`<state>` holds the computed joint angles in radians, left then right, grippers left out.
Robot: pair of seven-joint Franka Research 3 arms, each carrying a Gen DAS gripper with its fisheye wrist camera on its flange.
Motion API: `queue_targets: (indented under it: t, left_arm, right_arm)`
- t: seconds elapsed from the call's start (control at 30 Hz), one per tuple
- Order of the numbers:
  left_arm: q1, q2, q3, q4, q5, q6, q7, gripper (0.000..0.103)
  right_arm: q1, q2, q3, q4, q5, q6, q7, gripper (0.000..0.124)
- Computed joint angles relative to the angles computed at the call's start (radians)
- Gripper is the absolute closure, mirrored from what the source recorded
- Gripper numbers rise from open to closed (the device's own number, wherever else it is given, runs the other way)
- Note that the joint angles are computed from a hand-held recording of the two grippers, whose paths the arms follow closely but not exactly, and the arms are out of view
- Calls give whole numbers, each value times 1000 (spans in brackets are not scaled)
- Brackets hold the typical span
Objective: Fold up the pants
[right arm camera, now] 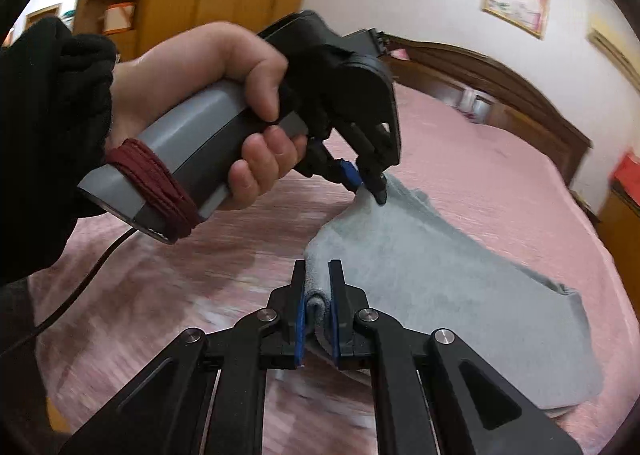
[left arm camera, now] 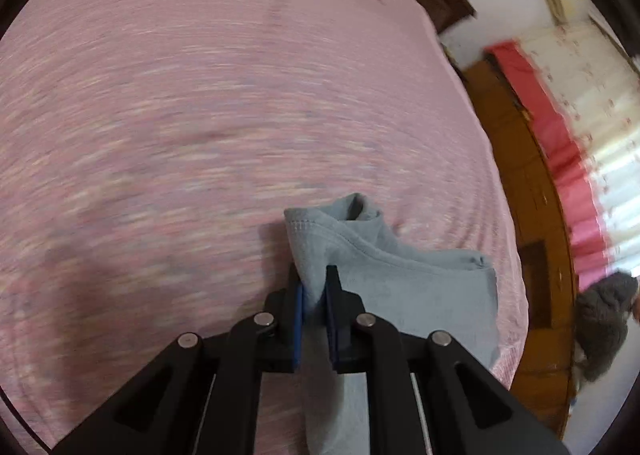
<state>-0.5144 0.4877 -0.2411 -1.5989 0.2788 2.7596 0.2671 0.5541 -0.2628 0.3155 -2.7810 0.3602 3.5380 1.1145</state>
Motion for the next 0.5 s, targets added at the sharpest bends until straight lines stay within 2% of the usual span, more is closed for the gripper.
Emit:
queue_targets:
  t: [0.03,0.07,0.1,0.13,0.17,0.2,0.23,0.27,0.3,0.33,0.37,0.4,0.43,0.47,0.5]
  left_arm:
    - [17,-48,1,-87,7,51,-42,93]
    - [0,-76,26,-139,9,88,-71,93]
    - [-5,-110,42,-186,54,69,-130,93]
    - [-42,-148,94,-233,83,37,-177,95]
    - [-48,-172,110,-277,97,59,-207,97]
    - [-27,-211,103,-355,119,138,-269,97]
    - [-36,-236,130,-416,211,237,-376,97]
    - [-80,-272,192,-457,374,280,-538,96]
    - [-120,-291,238,-468,482,278,-629,96]
    - [-195,-322,309,-473,657,260,-750,96]
    - [-242,-339,346,-471,767,251,-812,96]
    - [-253,-342,350,-462,827,250,-835,96]
    - [-249,-344,332,-443,904,251,-846,96]
    - [-252,-341,321,-417,967,252,-847,96]
    - [-248,-338,308,-400,997,251,-845,96]
  right_arm:
    - [-21,17,52,10,77,12,-57,114]
    - [-13,33,70,22,150,21,-113,113]
    - [7,38,52,22,154,15,-112,111]
    - [38,30,0,12,87,4,-58,109]
    - [90,0,-87,-15,-50,-15,66,103]
    - [134,-27,-175,-40,-225,-21,213,94]
    - [156,-68,-262,-69,-400,-8,359,89]
    - [161,-75,-349,-76,-576,29,481,81]
    - [164,-95,-437,-78,-751,54,610,76]
    - [168,-121,-524,-64,-892,71,748,74]
    - [200,-153,-607,-56,-962,56,819,70]
    - [223,-195,-655,-63,-962,26,845,67]
    - [223,-232,-668,-64,-892,-21,819,66]
    - [195,-245,-647,-56,-753,-69,722,66]
    - [133,-231,-590,-40,-578,-94,584,65]
